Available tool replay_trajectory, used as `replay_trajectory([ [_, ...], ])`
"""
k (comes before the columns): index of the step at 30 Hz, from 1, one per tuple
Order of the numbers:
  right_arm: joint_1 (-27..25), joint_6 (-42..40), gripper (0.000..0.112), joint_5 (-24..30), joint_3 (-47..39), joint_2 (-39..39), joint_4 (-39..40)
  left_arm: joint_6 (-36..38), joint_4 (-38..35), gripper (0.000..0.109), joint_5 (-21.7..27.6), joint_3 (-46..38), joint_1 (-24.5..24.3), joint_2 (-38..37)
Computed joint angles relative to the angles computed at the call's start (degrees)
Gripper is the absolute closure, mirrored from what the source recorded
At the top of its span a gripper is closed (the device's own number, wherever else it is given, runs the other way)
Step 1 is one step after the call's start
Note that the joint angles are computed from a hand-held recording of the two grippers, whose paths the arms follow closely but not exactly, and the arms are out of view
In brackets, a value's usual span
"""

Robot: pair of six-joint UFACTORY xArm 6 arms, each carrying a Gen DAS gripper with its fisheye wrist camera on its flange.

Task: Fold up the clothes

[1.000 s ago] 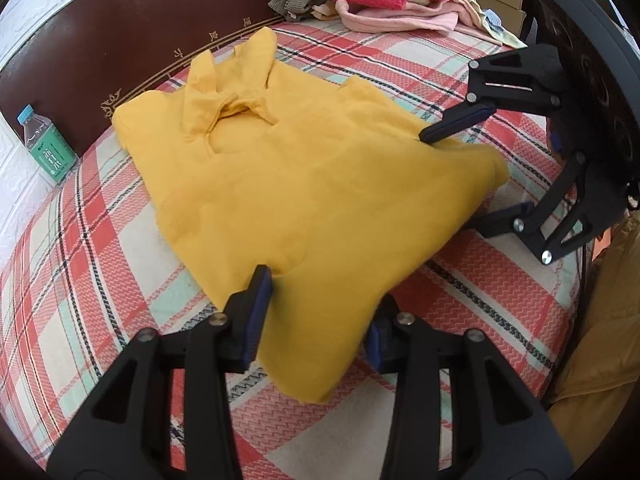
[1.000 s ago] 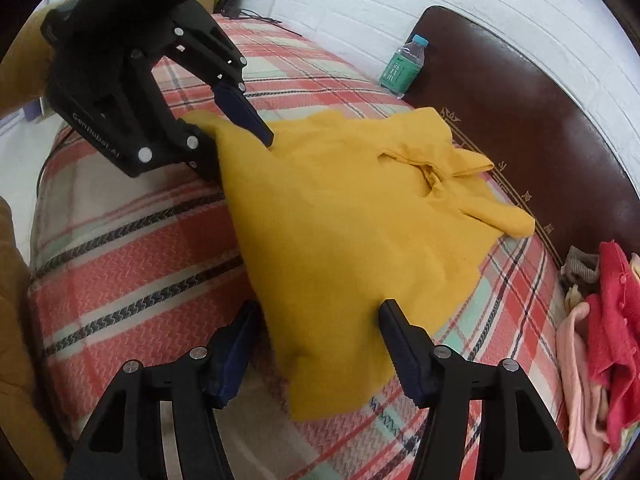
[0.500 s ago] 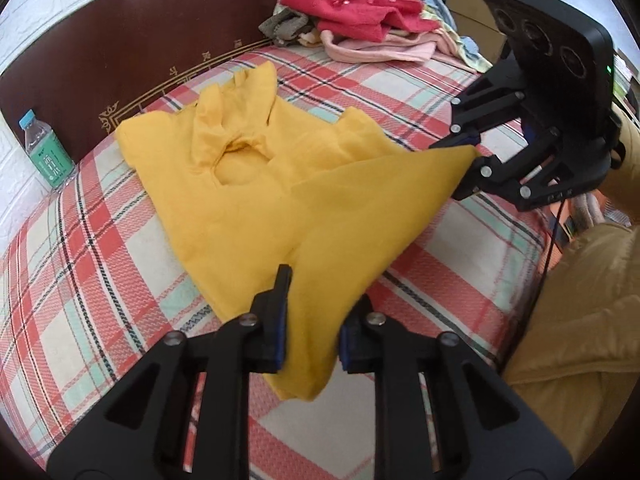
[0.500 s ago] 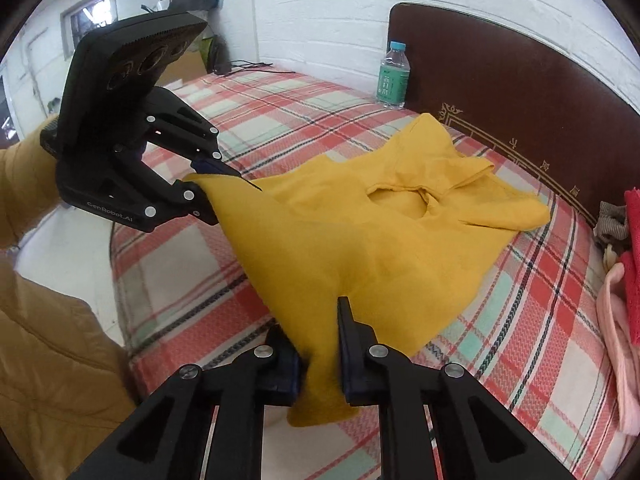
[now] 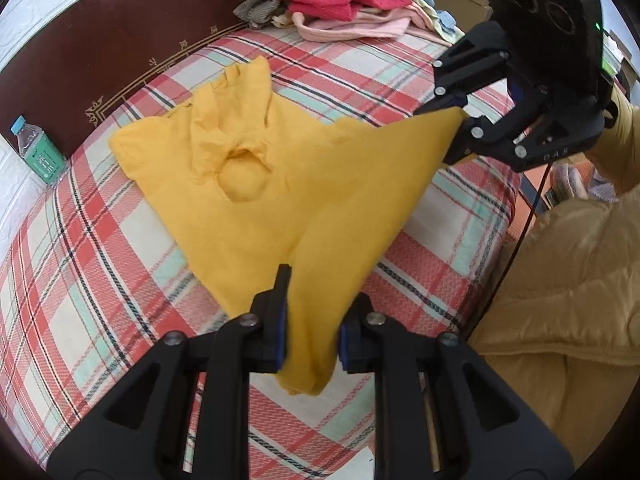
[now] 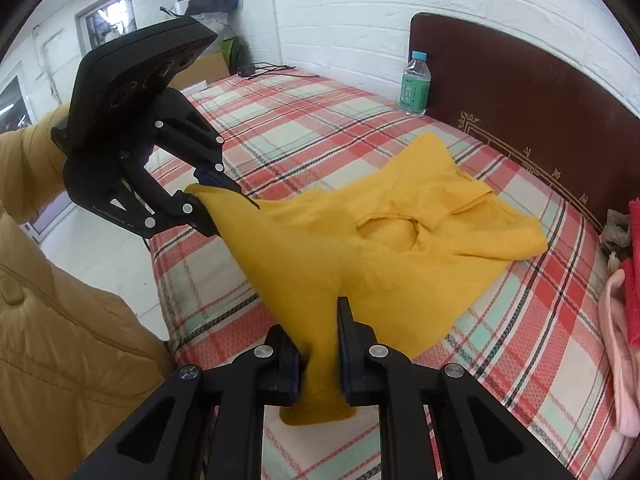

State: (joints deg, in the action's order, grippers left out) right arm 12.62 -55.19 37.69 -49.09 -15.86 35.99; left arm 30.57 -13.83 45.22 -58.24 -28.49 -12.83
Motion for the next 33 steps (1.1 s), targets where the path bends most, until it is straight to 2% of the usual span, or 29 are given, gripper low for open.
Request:
replay_trajectory([
  [6, -1.4, -0.3, 0.099, -1.1, -6.2, 3.4, 0.4, -1.3, 0.7, 0.087, 0.7, -10.7, 2.2, 6.5],
  [10, -3.9, 0.1, 0.099, 0.8, -14.5, 9.0, 0.6, -2.9, 3.1, 0.087, 1.5, -20.2, 2.8, 12.8],
  [21, -8.7, 5.9, 0.099, 9.6, -37.3, 28.3, -1.9, -10.2, 7.6, 0.087, 10.2, -47.4, 4.1, 34.4],
  [33, -10.7, 10.9, 0.098, 18.5, -57.7, 44.1, -2.6, -14.4, 6.9, 0.087, 18.4, -67.4, 5.9, 49.6],
])
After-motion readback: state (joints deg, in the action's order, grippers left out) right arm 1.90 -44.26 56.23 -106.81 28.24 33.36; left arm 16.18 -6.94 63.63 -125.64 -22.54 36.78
